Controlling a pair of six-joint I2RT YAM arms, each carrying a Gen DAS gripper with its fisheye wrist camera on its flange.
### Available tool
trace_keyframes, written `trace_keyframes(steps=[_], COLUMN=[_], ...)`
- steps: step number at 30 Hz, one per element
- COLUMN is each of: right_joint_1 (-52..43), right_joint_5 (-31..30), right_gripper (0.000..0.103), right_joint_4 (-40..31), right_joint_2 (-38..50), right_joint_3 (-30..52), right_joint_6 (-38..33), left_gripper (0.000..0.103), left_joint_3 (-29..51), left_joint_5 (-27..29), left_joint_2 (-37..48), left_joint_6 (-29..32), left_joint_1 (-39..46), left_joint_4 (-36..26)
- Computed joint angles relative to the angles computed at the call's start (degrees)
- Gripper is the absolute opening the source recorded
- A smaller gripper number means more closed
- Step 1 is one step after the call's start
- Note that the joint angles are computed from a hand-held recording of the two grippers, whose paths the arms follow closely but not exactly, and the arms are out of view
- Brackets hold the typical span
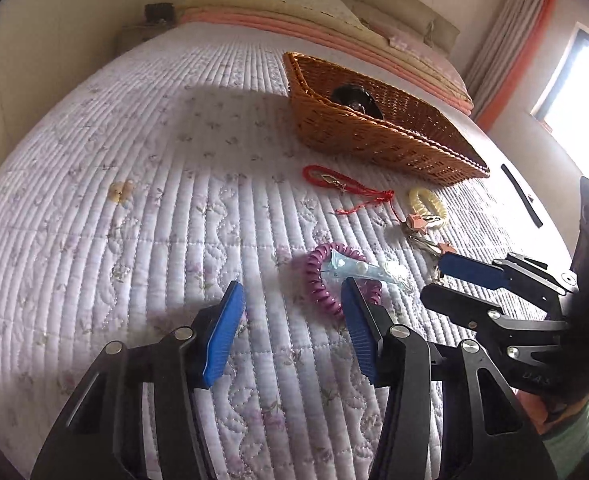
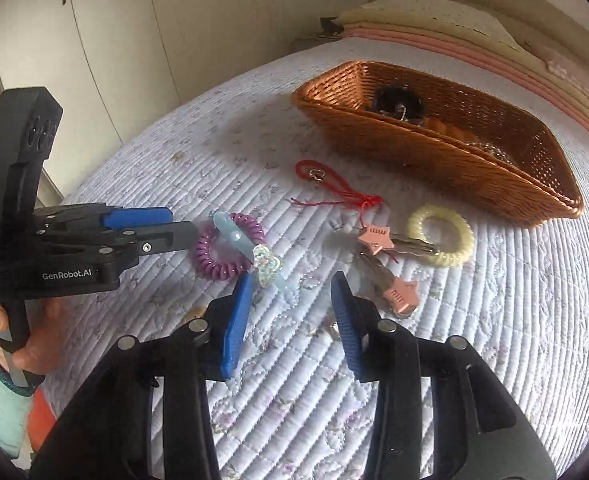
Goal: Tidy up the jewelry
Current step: 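Grasp the light blue hair clip with the right tool while the left tool grasps the purple coil hair tie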
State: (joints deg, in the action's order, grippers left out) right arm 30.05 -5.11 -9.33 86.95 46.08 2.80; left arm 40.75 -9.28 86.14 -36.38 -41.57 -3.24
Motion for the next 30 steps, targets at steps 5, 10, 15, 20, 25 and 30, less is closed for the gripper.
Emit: trace_keyframes(steps=[5, 10, 15, 20, 25, 30], right_joint_1=[-3.6, -12.9, -10.6, -2.2, -1.3, -2.6], right_joint_5=[0.0, -3.8, -7.4, -3.7, -4.5, -8.8], right_gripper=[0.036, 0.037, 0.037, 0.036, 0.036, 0.021], right_joint_4=[0.4, -1.6, -1.4, -1.4, -2.0, -4.8], right_joint_2=[-3.7, -4.6, -4.4, -0.5, 4.1, 8.6], right_joint_3=[-2.4, -2.7, -2.7, 0.7, 3.7, 8.2], right_joint_6=[0.2, -0.3, -1.2, -3.1, -3.7, -4.1], left_gripper=[0.044, 0.037, 0.038, 0.038, 0.038, 0.038], left_joint_3=[2.6, 5.9, 6.6, 5.2, 4.5, 4.5], left_joint_5=[-0.5, -3.6, -4.2, -3.0, -2.5, -2.9], left_joint_2=[2.3, 5.3, 6.2, 5.5, 5.3, 5.4], left_joint_6=[1.4, 1.8, 2.0, 2.0, 2.0, 1.9], left_joint_1=[-1.0, -2.4, -2.5, -1.9, -1.8, -2.2], left_joint_4=[-1.3, -4.7, -4.8, -2.9, -1.9, -1.8])
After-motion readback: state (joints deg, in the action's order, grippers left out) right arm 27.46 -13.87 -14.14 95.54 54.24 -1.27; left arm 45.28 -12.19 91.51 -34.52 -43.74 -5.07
